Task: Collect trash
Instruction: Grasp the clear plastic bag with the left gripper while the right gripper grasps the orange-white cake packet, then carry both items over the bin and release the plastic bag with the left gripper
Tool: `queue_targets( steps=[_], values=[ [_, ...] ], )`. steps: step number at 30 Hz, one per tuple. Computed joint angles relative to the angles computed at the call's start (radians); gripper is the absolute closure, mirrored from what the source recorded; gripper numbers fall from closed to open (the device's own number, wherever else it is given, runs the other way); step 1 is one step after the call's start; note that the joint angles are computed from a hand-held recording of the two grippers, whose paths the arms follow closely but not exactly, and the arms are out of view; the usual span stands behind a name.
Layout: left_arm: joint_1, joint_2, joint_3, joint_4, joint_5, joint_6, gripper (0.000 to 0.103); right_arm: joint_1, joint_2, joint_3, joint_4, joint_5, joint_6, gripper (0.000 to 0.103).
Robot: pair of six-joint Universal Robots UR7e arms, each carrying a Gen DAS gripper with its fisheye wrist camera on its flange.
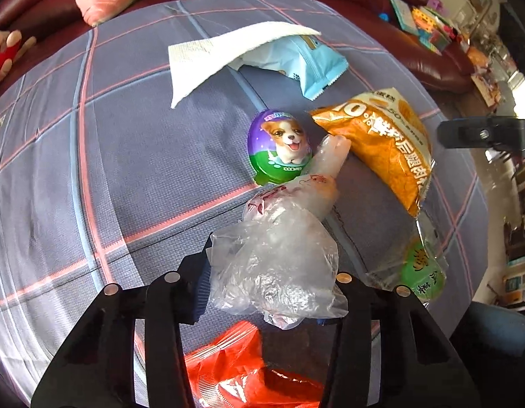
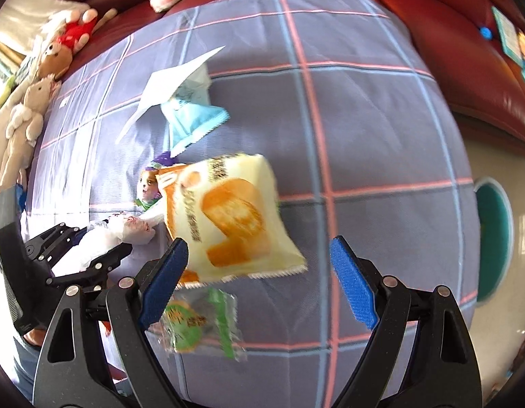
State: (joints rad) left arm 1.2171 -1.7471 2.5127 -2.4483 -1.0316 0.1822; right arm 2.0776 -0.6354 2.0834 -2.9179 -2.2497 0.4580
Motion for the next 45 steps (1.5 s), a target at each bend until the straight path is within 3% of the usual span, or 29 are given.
queue_targets(
  steps=[4,9,12,15,16,17,18,20,23,34,45],
  values=[
    [0.019,-0.041,-0.011,0.024,-0.013,-0.022,0.057,-0.012,0.052,-0.058,0.02,0.02,-0.046,0.022],
    [0.045,-0.081,-0.034,0.055,-0.03,-0.051,0.057,-0.033,0.086,-0.086,-0.001,0.034,-0.101,0.014],
    [0.047,-0.088,-0.04,0.061,-0.031,-0.068,0.057,-0.049,0.099,-0.091,0.004,0.034,-0.096,0.014],
    [0.041,-0.101,-0.033,0.063,-0.028,-0.089,0.057,-0.069,0.1,-0.064,-0.065,0.062,-0.116,0.015],
    [0.038,-0.101,-0.033,0.064,-0.026,-0.095,0.057,-0.071,0.097,-0.051,-0.098,0.063,-0.128,0.021],
    [0.033,-0.104,-0.032,0.067,-0.022,-0.102,0.057,-0.072,0.093,-0.04,-0.121,0.069,-0.138,0.04],
    [0.031,-0.106,-0.031,0.069,-0.019,-0.105,0.057,-0.077,0.082,-0.025,-0.141,0.088,-0.147,0.046],
    [0.022,-0.11,-0.032,0.074,-0.014,-0.121,0.057,-0.074,0.067,-0.006,-0.168,0.086,-0.155,0.071],
    [0.001,-0.115,-0.03,0.074,-0.012,-0.139,0.057,-0.073,0.038,0.025,-0.201,0.087,-0.153,0.083],
    [-0.064,-0.138,-0.012,0.085,0.004,-0.224,0.057,-0.059,0.002,0.082,-0.283,0.083,-0.175,0.096],
    [-0.189,-0.075,-0.002,0.047,-0.017,-0.287,0.057,-0.053,-0.129,0.228,-0.441,0.038,-0.159,0.096]
  ],
)
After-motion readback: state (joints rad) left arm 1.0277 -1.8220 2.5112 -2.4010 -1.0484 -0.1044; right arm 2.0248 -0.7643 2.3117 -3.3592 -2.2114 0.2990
